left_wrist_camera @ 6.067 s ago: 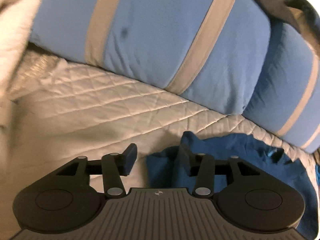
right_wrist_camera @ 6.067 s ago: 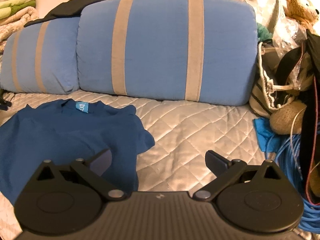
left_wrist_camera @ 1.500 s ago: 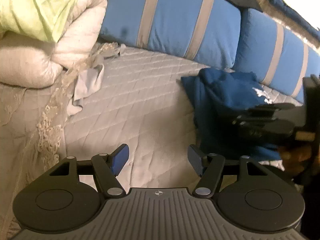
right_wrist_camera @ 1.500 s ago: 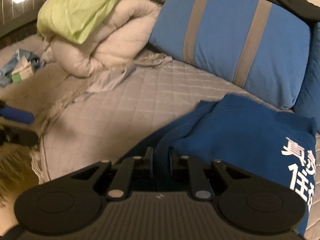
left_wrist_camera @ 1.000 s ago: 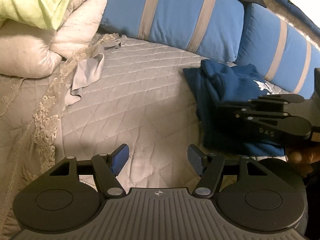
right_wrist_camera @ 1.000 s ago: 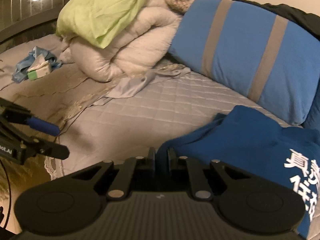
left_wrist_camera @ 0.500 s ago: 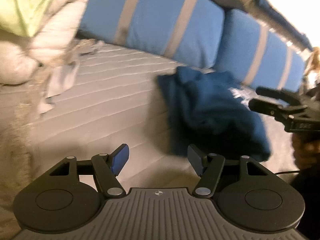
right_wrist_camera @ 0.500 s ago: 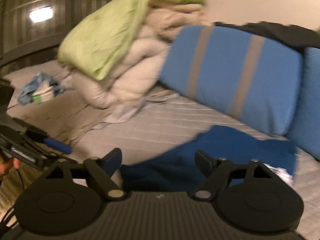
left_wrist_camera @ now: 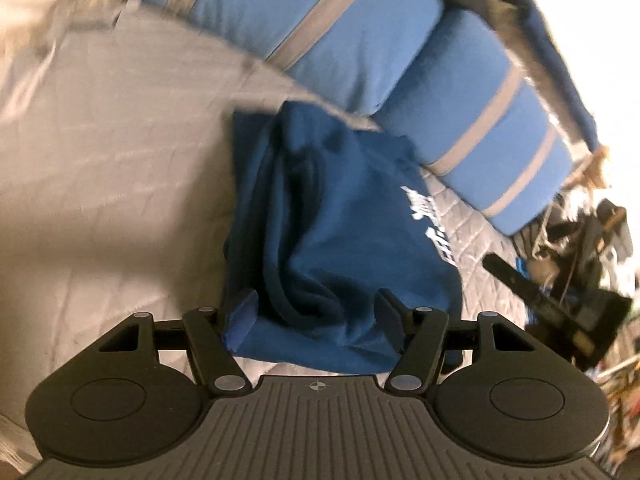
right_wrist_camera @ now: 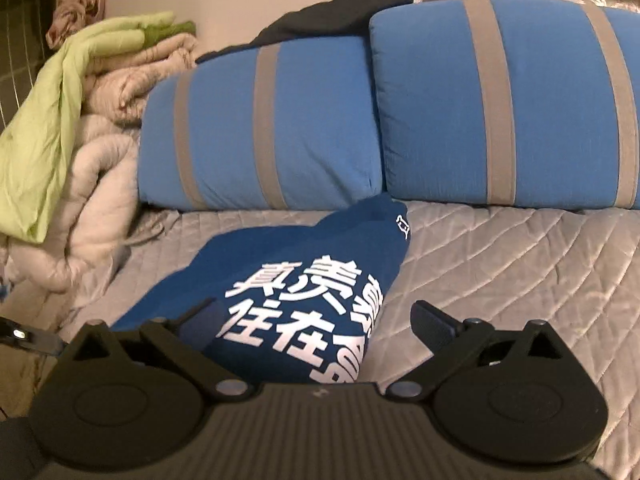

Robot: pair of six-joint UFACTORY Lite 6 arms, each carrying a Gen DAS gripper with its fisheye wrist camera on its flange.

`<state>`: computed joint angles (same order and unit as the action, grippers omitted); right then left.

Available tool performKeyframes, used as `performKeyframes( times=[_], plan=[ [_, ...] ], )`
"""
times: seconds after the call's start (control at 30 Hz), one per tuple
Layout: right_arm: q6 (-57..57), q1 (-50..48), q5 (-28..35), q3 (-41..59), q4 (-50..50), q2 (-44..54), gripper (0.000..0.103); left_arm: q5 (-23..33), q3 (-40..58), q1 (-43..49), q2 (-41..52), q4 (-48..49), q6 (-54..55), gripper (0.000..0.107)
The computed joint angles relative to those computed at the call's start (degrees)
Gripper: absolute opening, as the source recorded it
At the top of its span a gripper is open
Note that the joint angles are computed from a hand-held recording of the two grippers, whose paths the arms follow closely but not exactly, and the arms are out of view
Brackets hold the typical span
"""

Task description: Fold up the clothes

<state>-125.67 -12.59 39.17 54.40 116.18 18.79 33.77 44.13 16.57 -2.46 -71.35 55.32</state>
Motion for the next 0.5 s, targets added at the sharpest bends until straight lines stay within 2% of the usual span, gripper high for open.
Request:
performKeyframes(
  times=[0.03,0.1,0.17,0.3,0.4,0.5],
  plan=[
    [-0.54,0.16,-0.39,-0.02,0.41,0.05,0.103,0.06,1.53,-0.42,1.81,1.07,-2.01,0.057],
    [-0.69,0.70,-1.62,0.50,0.94,0.41,0.103,-0.58,3.78,-1.47,3.91,3.60,-6.55,0.028],
    [-0.68,1.16,-2.79,1.06,1.32,0.80,0.103,-2.24,5.56,-2.58,4.48,8.61,-12.85,0.019],
    [5.24,-0.53,-2.71,2.71,-2.50,2.15,0.103,-2.18,5.62,-1.23,0.67,11.22,-14.06,0.012],
    [7.61,-1.33,-2.43,3.36,-3.58,2.70,0.103,-2.83,4.24,0.76,-3.44,12.50,-14.81,0.010],
    [9.99,-1.83,-2.34,4.20,-5.21,3.55,0.103,-5.08,2.89,1.24,-3.54,14.57,-16.23,0.010]
  ],
)
